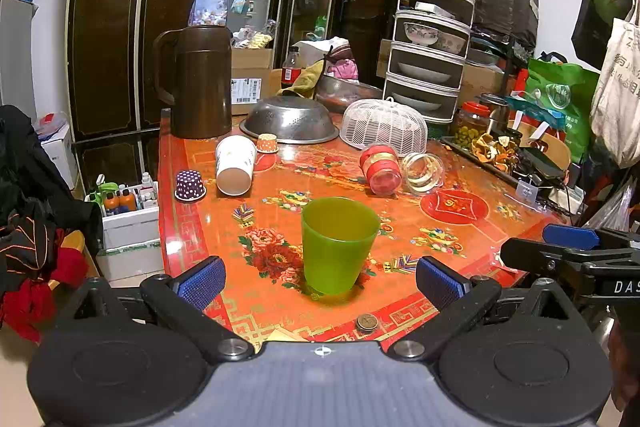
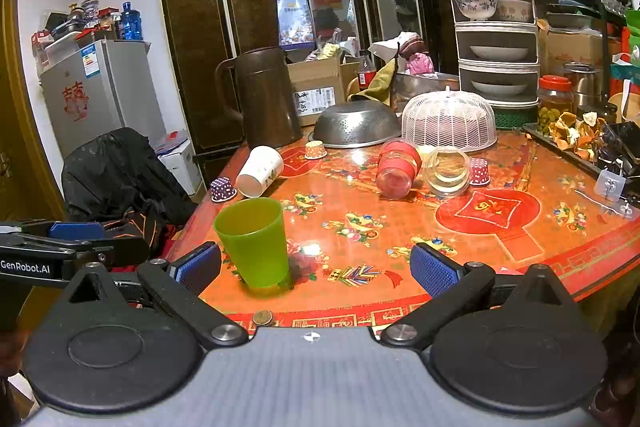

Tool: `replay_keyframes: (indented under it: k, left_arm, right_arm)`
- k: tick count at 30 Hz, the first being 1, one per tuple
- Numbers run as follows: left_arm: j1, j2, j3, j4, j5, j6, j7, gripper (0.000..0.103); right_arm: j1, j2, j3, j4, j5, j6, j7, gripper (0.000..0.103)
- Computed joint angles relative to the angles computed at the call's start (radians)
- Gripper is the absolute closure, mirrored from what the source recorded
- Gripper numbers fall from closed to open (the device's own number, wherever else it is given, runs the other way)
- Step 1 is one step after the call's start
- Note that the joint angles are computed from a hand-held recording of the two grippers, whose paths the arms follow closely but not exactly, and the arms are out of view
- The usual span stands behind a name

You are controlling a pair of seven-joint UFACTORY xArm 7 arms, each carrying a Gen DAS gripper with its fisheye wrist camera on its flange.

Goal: Flip cup upright

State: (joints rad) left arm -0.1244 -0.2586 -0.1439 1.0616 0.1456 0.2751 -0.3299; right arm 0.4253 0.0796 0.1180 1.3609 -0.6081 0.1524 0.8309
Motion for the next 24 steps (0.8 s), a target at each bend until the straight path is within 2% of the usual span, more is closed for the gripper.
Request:
replay_keyframes:
  k: [24]
  left_arm:
    - [-0.003,-0.001,0.002,-0.002,-0.003,-0.001,0.003,0.001]
  right_arm:
    - [0.002,0.001,-0.003,0.001,-0.011,-0.012,0.016,0.001]
